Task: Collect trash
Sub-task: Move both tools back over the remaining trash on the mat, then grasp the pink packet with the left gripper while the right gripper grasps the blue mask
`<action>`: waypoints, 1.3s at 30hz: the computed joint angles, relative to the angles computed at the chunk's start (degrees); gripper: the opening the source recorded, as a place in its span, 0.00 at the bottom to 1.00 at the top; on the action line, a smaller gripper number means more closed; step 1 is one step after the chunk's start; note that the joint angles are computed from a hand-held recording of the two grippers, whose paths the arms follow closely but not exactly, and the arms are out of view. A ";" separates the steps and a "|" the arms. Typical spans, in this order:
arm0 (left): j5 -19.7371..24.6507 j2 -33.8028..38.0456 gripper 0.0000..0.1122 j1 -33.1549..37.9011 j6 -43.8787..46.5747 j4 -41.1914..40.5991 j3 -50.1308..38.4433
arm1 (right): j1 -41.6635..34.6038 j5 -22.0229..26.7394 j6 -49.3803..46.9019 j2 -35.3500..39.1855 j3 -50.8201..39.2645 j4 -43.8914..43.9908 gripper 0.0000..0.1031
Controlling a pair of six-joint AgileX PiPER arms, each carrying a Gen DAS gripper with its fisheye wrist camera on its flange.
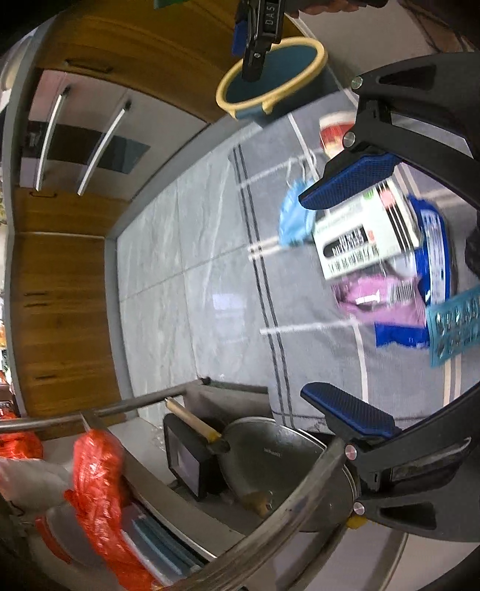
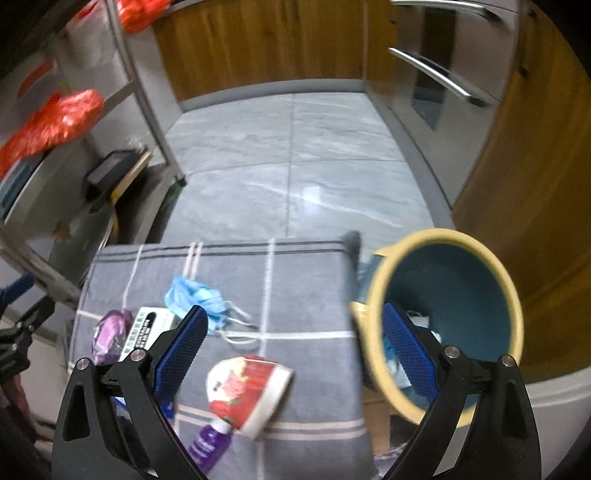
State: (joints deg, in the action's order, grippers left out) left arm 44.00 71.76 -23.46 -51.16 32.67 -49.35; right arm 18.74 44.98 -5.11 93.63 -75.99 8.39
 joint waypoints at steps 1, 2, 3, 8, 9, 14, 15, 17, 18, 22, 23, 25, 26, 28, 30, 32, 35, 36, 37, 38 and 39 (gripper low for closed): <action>-0.86 0.09 0.83 1.41 1.43 -0.99 0.61 | 1.04 -0.41 0.50 0.78 -0.16 -0.16 0.92; -1.55 0.32 0.83 2.51 2.60 -1.90 1.00 | 1.86 -0.71 0.95 1.40 -0.24 -0.43 0.92; -2.56 0.61 0.83 4.06 4.32 -3.13 1.59 | 3.27 -0.97 1.98 2.93 -0.99 -1.42 0.92; -6.15 3.73 0.83 8.21 8.97 -5.96 3.26 | 8.03 -3.71 4.93 7.99 -2.11 -7.44 0.92; -6.80 4.31 0.83 8.85 9.66 -6.70 3.46 | 8.65 -4.00 5.17 9.00 -2.36 -8.23 0.92; -10.21 7.53 0.83 11.85 12.75 -9.74 4.39 | 10.78 -4.36 6.37 13.20 -4.10 -9.27 0.91; -11.02 8.06 0.83 12.58 13.74 -10.67 4.68 | 11.06 -4.34 6.16 13.72 -4.46 -8.96 0.91; -12.15 8.99 0.82 13.71 15.48 -12.62 5.24 | 11.64 -4.92 5.68 14.45 -4.59 -8.16 0.90; -12.32 9.26 0.82 13.78 15.65 -13.04 5.53 | 11.85 -5.17 4.55 14.94 -4.79 -7.01 0.89; -12.38 11.25 0.75 15.50 20.51 -18.19 5.59 | 12.70 -5.67 2.02 16.48 -5.78 -4.68 0.78; -11.95 11.76 0.74 15.79 21.30 -19.09 5.37 | 12.94 -5.49 1.47 16.91 -6.19 -3.83 0.74; -11.68 12.10 0.71 16.43 23.10 -21.36 5.32 | 12.91 -4.63 -1.12 18.16 -7.34 -0.65 0.67; -11.88 12.27 0.70 16.82 24.00 -22.55 5.36 | 12.98 -4.14 -1.73 18.81 -8.04 0.20 0.64; -12.45 12.44 0.65 17.80 27.64 -26.72 5.62 | 13.21 -3.38 -3.81 19.84 -8.83 2.08 0.61; -12.43 12.89 0.62 17.79 30.16 -29.20 5.54 | 13.67 -2.78 -4.18 20.85 -9.67 1.96 0.58; -12.08 13.56 0.58 17.15 31.04 -29.73 5.46 | 14.26 -1.85 -3.18 21.89 -10.46 0.48 0.54; -11.63 15.01 0.52 16.86 31.76 -30.68 5.33 | 14.94 -0.67 -1.69 23.25 -11.33 -1.66 0.48; -11.47 15.59 0.47 16.85 32.07 -31.07 5.22 | 15.04 -0.69 -1.68 23.29 -11.09 -2.09 0.44; -11.14 15.99 0.46 16.69 31.87 -30.93 4.97 | 15.29 -0.51 -1.70 23.49 -11.05 -2.72 0.41; -10.89 16.22 0.41 16.46 31.40 -30.58 4.82 | 15.37 -0.31 -1.90 23.48 -10.94 -2.96 0.35; -10.68 16.34 0.31 16.66 32.54 -31.63 4.68 | 15.44 0.04 -2.30 23.57 -11.00 -2.93 0.28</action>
